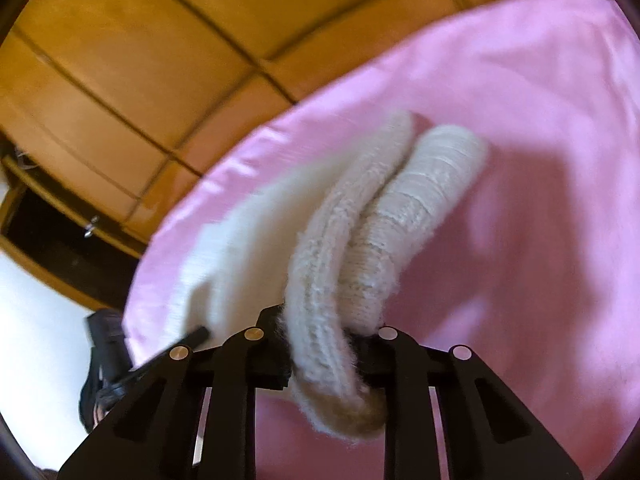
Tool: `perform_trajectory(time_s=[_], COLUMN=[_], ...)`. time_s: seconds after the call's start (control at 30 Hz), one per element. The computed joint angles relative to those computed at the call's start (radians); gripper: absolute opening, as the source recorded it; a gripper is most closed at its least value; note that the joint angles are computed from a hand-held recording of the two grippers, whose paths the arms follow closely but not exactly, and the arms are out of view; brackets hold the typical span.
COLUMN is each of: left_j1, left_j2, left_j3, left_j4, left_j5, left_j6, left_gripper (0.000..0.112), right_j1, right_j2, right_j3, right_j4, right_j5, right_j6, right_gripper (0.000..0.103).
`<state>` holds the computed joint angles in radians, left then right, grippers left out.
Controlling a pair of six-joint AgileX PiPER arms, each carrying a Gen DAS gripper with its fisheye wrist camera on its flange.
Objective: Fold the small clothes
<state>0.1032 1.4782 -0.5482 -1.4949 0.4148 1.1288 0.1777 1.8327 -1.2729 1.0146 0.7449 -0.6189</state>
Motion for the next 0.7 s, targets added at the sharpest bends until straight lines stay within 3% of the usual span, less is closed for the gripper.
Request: perform_trajectory(time_s=[0.03, 0.3, 0.33, 0.53, 0.7], left_j1=[0.066, 0.439, 0.517, 0.805, 0.876], left_j2=[-0.006, -0.136, -0.148, -0.112, -0.018], left_j3=[0.007, 0.063, 0.063, 0.035, 0.006], left_j4=[0.005, 0.126, 0.153, 0.218, 0.211], left_j5=[0.075, 0.354, 0.419, 0.655, 0.757], left_j6=[0.005, 0.011, 0.018, 0.07, 0.078], left_gripper=[0.047, 0.047, 0.047, 0.062, 0.074], right_j1=[0.021, 0.243, 0.275, 0.483, 0.597], right_j2=[-0.004, 0.099, 0.125, 0.35, 0.515], right_j3=[-0.028, -0.34, -0.383, -0.675, -0.863], right_j4=[-0.006, -0.064, -0.069, -0.211, -0.399], right_j5=[0.004, 0.054, 0.064, 0.121, 0.153], right_j6=[0.014, 0.135, 0.146, 0.267, 0.401], right_gripper=[0.02, 0.018, 0.018, 0.018, 0.018])
